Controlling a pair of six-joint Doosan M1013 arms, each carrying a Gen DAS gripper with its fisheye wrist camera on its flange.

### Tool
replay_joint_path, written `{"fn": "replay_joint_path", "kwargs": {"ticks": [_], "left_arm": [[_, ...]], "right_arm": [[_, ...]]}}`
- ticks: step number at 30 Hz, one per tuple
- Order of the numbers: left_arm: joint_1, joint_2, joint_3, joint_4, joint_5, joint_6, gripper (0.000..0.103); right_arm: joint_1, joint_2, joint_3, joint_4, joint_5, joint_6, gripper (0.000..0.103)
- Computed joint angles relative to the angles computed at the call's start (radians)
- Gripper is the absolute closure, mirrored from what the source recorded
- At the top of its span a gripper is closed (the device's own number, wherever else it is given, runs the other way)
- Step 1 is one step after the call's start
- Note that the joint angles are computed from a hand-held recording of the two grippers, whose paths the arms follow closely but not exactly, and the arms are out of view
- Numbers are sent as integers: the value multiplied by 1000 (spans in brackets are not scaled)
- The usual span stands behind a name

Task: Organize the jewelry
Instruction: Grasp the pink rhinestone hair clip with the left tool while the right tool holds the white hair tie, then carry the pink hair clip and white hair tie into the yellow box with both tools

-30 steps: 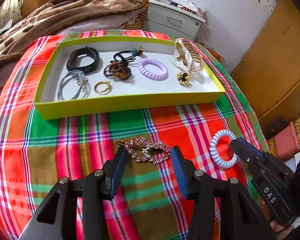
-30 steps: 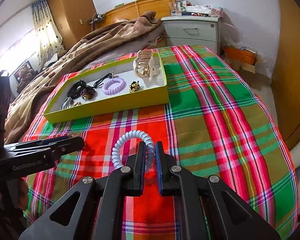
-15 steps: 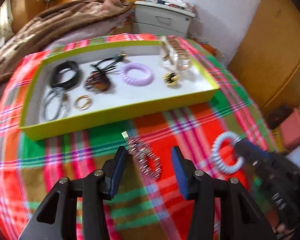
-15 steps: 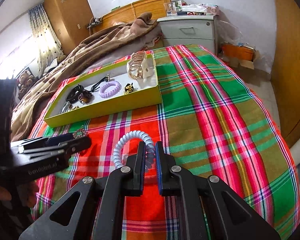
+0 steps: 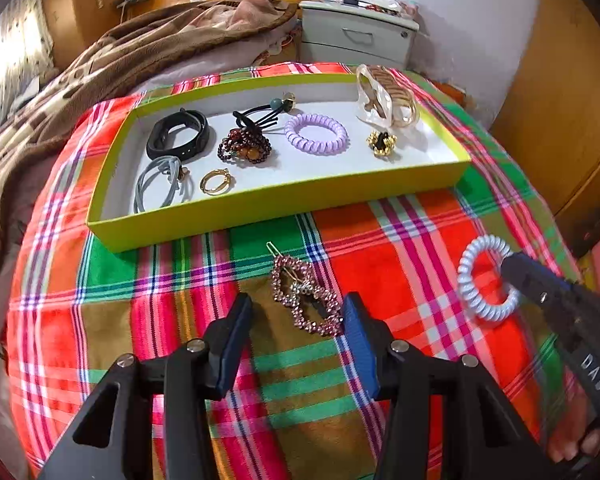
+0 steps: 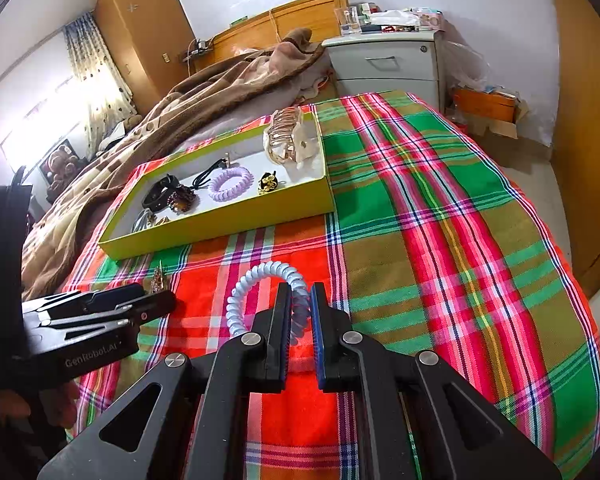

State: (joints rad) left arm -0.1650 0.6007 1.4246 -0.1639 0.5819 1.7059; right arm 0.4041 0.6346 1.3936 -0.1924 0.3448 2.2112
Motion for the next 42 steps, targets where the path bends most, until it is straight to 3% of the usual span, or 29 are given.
{"fn": "replay_joint_path", "kwargs": {"ticks": [7,10,27,42], "left_arm": [[0,10,-10,-20,-17,-21,55],[-3,7,-6,12,-27,-41,69],[21,-19,25,-54,-68,39,70],[66,-32,9,-140,-103,118,70]], "right_arm": [[-2,0,0,17,-3,-17,93],[-1,2,-1,17,-2,-20,93],[12,2,-21,-60,12,38,93],[33,39,-128,-135,54,39,93]]}}
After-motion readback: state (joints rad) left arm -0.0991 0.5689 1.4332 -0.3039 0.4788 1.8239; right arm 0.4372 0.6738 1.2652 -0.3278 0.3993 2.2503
